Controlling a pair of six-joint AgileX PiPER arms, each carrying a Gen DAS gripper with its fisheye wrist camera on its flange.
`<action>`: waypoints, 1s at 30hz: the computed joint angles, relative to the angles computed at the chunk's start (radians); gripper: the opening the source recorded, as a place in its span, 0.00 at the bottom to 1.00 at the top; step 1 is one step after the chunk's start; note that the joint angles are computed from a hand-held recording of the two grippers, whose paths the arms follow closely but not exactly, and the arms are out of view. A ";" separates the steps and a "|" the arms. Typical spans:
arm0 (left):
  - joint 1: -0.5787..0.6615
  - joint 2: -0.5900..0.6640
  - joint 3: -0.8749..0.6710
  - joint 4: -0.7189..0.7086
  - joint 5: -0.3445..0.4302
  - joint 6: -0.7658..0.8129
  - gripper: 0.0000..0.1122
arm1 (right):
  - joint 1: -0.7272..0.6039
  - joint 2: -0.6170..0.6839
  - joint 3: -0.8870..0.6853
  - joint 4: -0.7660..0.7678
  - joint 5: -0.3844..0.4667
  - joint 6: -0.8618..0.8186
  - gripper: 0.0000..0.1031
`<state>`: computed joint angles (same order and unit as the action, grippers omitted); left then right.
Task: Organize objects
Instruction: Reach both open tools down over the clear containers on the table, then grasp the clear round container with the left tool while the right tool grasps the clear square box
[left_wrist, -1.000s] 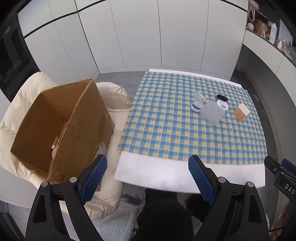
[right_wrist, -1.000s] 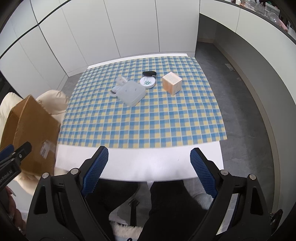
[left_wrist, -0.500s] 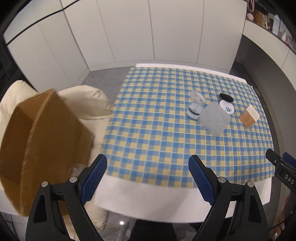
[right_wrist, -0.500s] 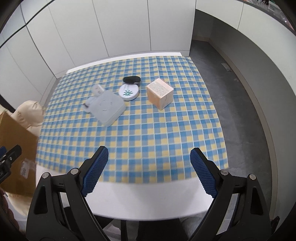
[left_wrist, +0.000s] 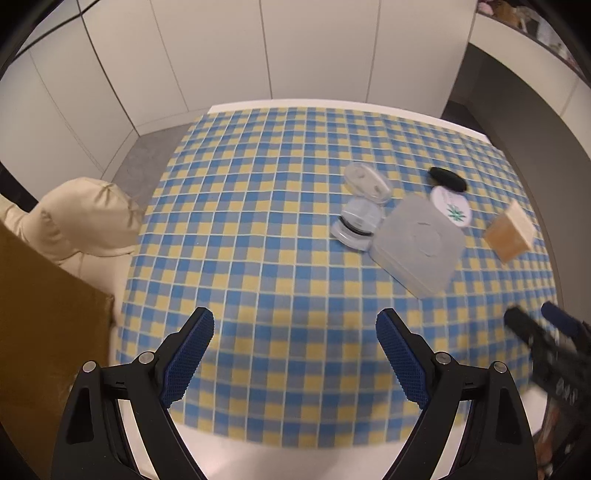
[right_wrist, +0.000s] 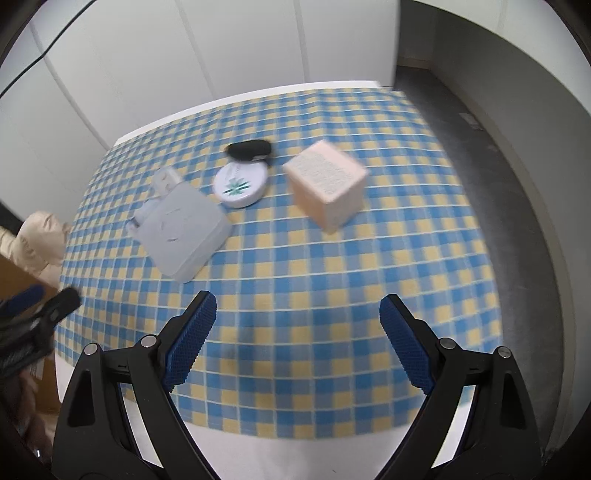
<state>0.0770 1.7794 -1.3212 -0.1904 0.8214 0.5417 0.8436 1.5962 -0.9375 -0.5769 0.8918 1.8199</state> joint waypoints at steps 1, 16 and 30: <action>-0.003 0.021 -0.015 0.003 0.001 -0.010 0.80 | -0.006 0.013 0.008 -0.018 -0.052 -0.009 0.89; 0.017 0.171 -0.102 0.053 0.006 -0.072 0.80 | -0.153 0.325 -0.305 -0.076 -0.261 -0.682 0.90; 0.044 0.214 -0.132 -0.044 0.018 0.029 0.80 | -0.133 0.388 -0.317 -0.115 -0.231 -0.545 0.84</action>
